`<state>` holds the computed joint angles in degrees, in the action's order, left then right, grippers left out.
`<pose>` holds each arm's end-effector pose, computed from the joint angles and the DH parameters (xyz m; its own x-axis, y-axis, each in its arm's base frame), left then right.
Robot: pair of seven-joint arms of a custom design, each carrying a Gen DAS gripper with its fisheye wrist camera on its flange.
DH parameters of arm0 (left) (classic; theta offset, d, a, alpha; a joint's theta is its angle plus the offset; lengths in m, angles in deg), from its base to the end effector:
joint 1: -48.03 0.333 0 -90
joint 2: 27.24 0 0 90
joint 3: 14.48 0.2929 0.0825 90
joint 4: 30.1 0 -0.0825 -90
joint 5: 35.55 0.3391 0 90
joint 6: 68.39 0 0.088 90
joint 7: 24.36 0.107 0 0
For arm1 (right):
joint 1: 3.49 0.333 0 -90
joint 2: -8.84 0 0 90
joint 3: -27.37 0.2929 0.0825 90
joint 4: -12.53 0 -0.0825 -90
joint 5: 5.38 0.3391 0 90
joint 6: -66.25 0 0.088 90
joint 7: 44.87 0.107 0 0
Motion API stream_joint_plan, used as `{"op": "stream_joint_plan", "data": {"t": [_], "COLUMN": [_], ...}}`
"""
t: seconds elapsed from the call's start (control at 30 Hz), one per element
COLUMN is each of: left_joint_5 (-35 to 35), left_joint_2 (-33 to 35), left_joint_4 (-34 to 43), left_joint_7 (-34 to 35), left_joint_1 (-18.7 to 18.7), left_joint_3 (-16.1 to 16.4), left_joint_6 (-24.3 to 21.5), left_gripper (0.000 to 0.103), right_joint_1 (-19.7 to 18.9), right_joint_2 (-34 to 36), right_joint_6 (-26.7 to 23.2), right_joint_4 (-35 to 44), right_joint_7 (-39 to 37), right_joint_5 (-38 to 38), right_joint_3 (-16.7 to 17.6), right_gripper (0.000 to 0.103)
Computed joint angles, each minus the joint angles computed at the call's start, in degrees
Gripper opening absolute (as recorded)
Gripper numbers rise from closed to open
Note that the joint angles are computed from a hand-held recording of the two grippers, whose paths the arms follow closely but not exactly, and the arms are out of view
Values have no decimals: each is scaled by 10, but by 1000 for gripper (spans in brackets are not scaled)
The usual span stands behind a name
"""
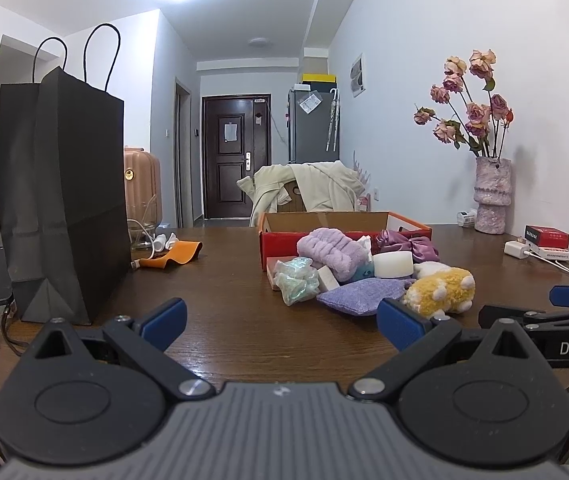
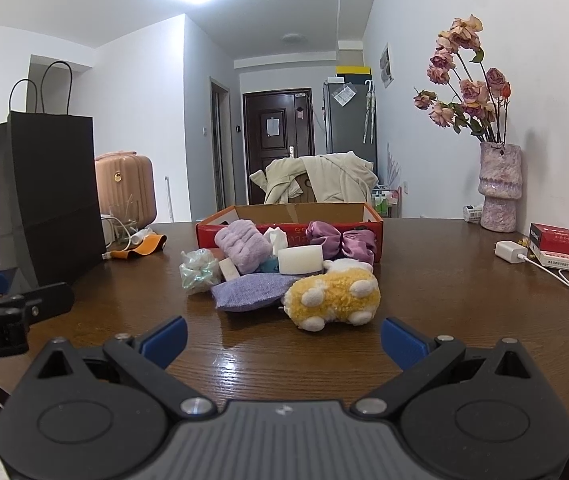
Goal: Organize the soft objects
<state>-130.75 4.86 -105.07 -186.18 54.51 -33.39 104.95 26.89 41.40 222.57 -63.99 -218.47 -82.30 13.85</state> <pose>0.6869 -0.0149 0.4775 -0.3306 -0.9436 -0.0176 -0.2154 0.0936 -0.9720 0.6461 0.2789 0.4702 -0.1679 -0.9838 -0.0631 -0.3084 0.1132 -0.9445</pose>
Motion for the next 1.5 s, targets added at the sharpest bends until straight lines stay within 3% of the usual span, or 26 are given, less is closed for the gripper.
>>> {"op": "stream_joint_plan", "data": {"t": [1.5], "left_joint_5": [-7], "left_joint_2": [0], "left_joint_4": [1], "left_joint_7": [14], "left_joint_1": [0], "left_joint_3": [-4], "left_joint_6": [3], "left_gripper": [103], "right_joint_1": [-3], "right_joint_2": [-1], "right_joint_6": [1], "right_joint_4": [-3], "right_joint_7": [5], "right_joint_5": [11], "right_joint_3": [-1], "right_gripper": [103]}}
